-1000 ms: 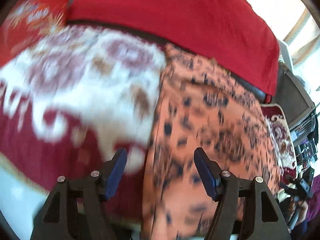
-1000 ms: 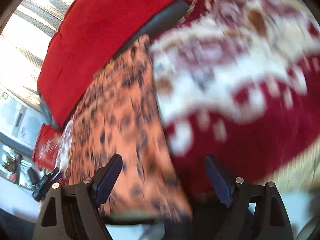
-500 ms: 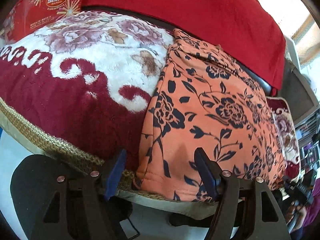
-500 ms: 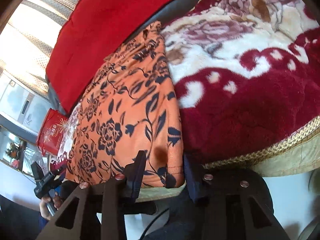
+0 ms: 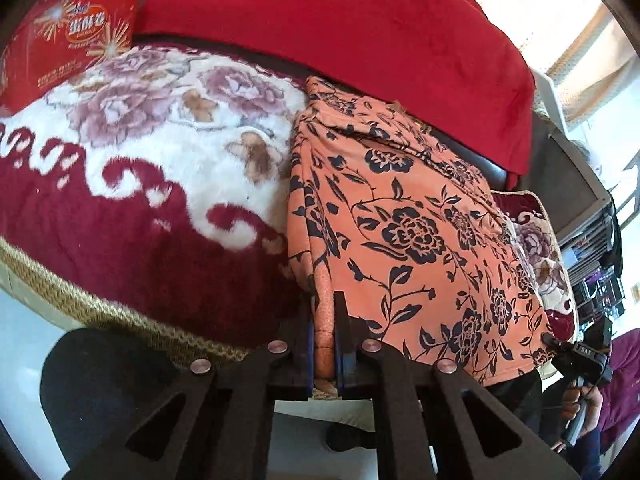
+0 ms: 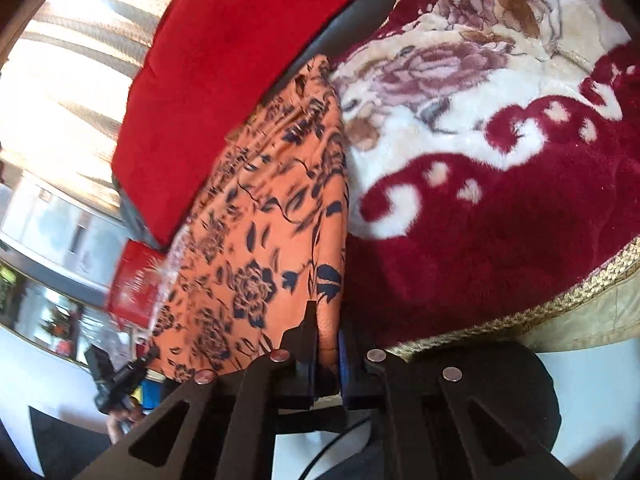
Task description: Fold small clothes
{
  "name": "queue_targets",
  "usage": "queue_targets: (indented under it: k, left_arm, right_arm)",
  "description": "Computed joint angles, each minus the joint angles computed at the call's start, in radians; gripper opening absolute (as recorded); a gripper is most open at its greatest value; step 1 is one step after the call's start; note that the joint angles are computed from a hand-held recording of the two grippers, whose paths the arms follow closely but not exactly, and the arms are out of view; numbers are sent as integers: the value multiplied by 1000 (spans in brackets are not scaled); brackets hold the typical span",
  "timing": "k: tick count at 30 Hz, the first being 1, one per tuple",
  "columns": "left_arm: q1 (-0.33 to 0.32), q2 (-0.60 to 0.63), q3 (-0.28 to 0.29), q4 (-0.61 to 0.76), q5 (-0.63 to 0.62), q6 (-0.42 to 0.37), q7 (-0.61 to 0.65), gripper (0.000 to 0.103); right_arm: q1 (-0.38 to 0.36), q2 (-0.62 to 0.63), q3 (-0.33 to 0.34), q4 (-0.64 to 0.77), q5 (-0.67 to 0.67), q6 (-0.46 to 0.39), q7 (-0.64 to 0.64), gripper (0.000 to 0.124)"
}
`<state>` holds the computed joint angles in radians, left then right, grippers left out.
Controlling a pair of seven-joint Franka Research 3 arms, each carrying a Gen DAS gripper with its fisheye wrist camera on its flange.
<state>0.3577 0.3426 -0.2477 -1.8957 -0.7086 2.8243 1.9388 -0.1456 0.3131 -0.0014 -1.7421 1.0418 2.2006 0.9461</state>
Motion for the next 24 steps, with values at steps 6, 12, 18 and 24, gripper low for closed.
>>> queue_targets:
  k: [6, 12, 18, 24]
  left_arm:
    - [0, 49, 15, 33, 85, -39, -112, 8]
    - [20, 44, 4, 42, 64, -61, -83, 8]
    - [1, 44, 31, 76, 103, -124, -99, 8]
    - [-17, 137, 75, 262, 271, -361, -183, 8]
  right_arm:
    - [-20, 62, 12, 33, 9, -53, 51, 9]
    - [-34, 73, 9, 50, 32, -84, 74, 8]
    - [-51, 89, 20, 87, 49, -147, 79, 8]
    - [-39, 198, 25, 266, -100, -251, 183, 8]
